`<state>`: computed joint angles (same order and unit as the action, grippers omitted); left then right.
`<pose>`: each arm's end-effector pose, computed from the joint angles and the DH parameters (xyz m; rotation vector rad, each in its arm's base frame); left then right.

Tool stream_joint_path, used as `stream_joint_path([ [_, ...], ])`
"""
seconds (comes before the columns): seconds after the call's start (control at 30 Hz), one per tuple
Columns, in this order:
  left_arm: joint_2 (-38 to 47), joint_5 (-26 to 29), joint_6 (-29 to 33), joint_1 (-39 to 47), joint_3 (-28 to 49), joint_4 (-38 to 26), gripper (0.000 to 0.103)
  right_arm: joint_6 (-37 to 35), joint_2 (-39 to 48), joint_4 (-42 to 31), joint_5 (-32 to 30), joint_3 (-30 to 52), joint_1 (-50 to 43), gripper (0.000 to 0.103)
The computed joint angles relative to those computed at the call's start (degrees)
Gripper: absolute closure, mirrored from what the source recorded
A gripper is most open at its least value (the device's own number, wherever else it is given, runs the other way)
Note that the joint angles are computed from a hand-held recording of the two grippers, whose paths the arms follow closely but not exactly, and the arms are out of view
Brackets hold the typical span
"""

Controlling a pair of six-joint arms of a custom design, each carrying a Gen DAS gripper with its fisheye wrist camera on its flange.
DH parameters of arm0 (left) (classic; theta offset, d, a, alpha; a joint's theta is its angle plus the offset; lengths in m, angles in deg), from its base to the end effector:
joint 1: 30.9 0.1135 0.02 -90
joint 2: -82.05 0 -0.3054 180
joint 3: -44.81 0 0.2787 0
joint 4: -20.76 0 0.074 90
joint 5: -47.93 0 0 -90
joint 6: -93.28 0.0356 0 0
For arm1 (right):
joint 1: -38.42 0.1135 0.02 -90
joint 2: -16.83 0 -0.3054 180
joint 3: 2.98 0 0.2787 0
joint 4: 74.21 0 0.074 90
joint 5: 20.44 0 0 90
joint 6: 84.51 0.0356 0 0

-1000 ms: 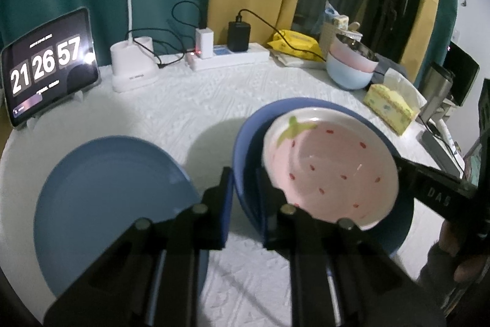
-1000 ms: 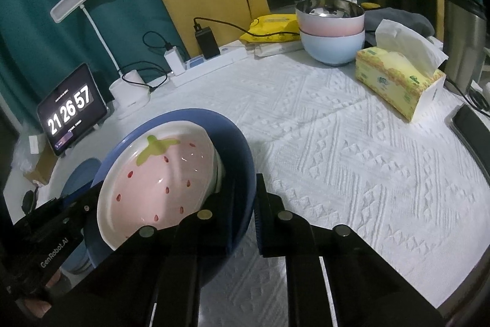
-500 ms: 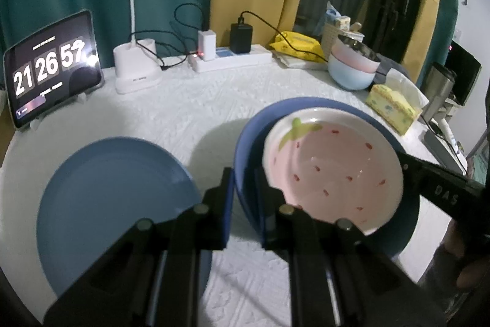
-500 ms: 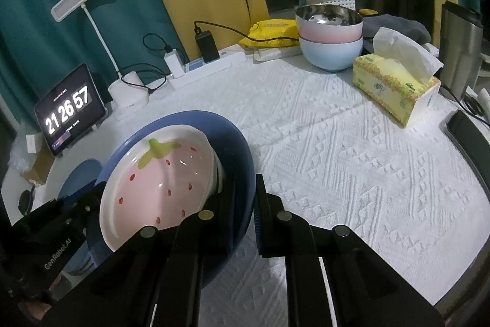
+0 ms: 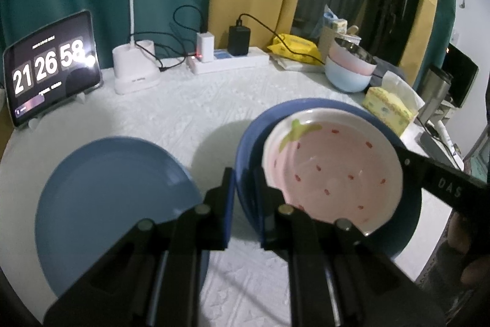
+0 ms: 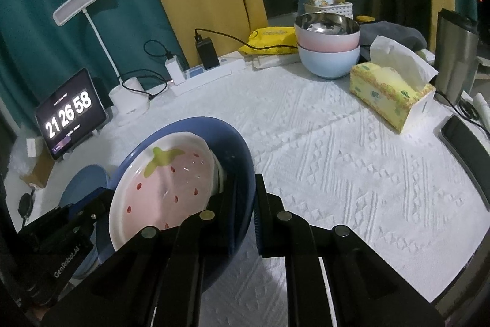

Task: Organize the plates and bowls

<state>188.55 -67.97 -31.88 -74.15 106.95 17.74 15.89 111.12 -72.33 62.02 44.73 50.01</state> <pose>0.2858 -0.2475 0.1334 -0.0434 2.2988 -0.1566 0.3048 0.0673 0.1387 -0.0897 2.3667 0.3416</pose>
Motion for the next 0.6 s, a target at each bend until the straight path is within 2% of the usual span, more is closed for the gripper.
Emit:
stream_joint_path([
  [0.6,-5.3,-1.5,1.4,0.4,-2.1,0.1,0.092,1.8,-3.0,-2.0,-1.9,0.8,0.6,0.092],
])
